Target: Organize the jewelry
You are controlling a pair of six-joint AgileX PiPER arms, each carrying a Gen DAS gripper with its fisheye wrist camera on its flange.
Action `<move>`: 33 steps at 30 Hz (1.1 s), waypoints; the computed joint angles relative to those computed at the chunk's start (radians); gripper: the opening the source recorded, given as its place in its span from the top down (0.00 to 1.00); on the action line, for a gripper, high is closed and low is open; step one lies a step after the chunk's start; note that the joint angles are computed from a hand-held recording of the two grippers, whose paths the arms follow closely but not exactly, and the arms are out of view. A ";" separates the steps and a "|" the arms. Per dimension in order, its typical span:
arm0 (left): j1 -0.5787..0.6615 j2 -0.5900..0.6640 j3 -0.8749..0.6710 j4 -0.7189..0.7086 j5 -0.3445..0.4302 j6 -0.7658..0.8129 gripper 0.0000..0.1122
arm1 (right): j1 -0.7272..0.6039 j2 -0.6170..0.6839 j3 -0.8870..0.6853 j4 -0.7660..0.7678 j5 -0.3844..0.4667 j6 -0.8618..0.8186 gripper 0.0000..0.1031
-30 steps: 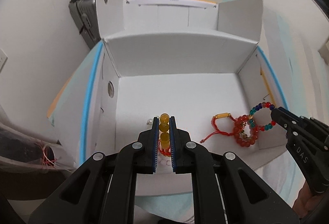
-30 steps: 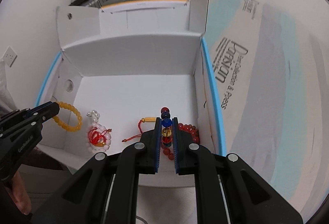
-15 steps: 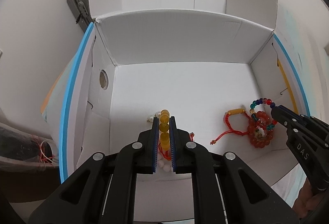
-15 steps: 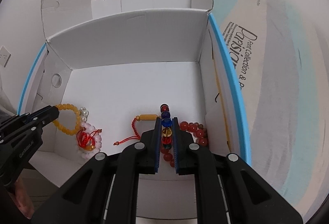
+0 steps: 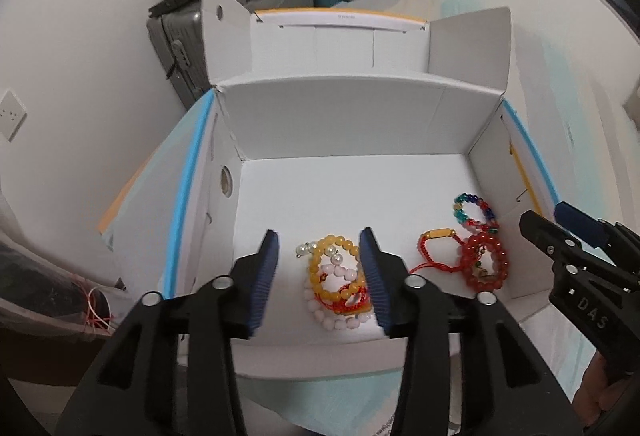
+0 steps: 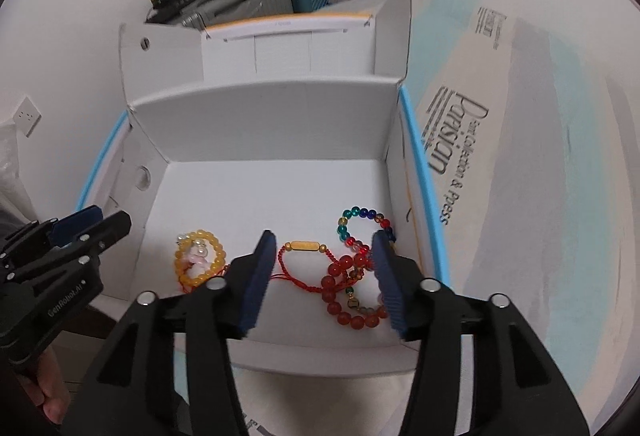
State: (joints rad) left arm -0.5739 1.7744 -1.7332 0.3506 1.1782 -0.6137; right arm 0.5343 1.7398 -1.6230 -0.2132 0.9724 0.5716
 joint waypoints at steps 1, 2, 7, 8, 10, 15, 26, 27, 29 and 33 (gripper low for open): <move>-0.005 -0.009 0.002 0.006 0.004 -0.005 0.57 | 0.006 -0.021 0.011 -0.009 -0.002 0.009 0.42; -0.009 -0.021 0.007 0.009 0.007 -0.011 0.49 | 0.013 -0.038 0.019 -0.019 0.002 0.021 0.40; -0.052 -0.107 0.058 0.042 0.009 -0.060 0.30 | 0.042 -0.133 0.074 -0.055 0.012 0.078 0.22; -0.063 -0.119 0.063 0.051 0.012 -0.071 0.28 | 0.049 -0.152 0.089 -0.064 0.013 0.088 0.22; -0.081 -0.144 0.079 0.063 0.016 -0.085 0.26 | 0.073 -0.183 0.116 -0.101 0.022 0.117 0.18; -0.129 -0.216 0.152 0.107 0.013 -0.137 0.18 | 0.122 -0.264 0.197 -0.168 0.027 0.170 0.13; -0.203 -0.372 0.405 0.178 -0.061 -0.280 0.13 | 0.324 -0.368 0.369 -0.362 0.073 0.392 0.07; -0.212 -0.387 0.429 0.185 -0.067 -0.293 0.13 | 0.336 -0.377 0.383 -0.373 0.076 0.411 0.07; -0.233 -0.410 0.468 0.204 -0.068 -0.320 0.13 | 0.366 -0.401 0.415 -0.399 0.083 0.468 0.07; -0.272 -0.451 0.528 0.235 -0.065 -0.375 0.13 | 0.407 -0.425 0.444 -0.428 0.096 0.528 0.07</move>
State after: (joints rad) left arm -0.8459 1.3236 -1.2054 0.5858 1.1131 -0.9888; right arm 0.9412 1.3148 -1.1790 -0.6408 1.0685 1.0992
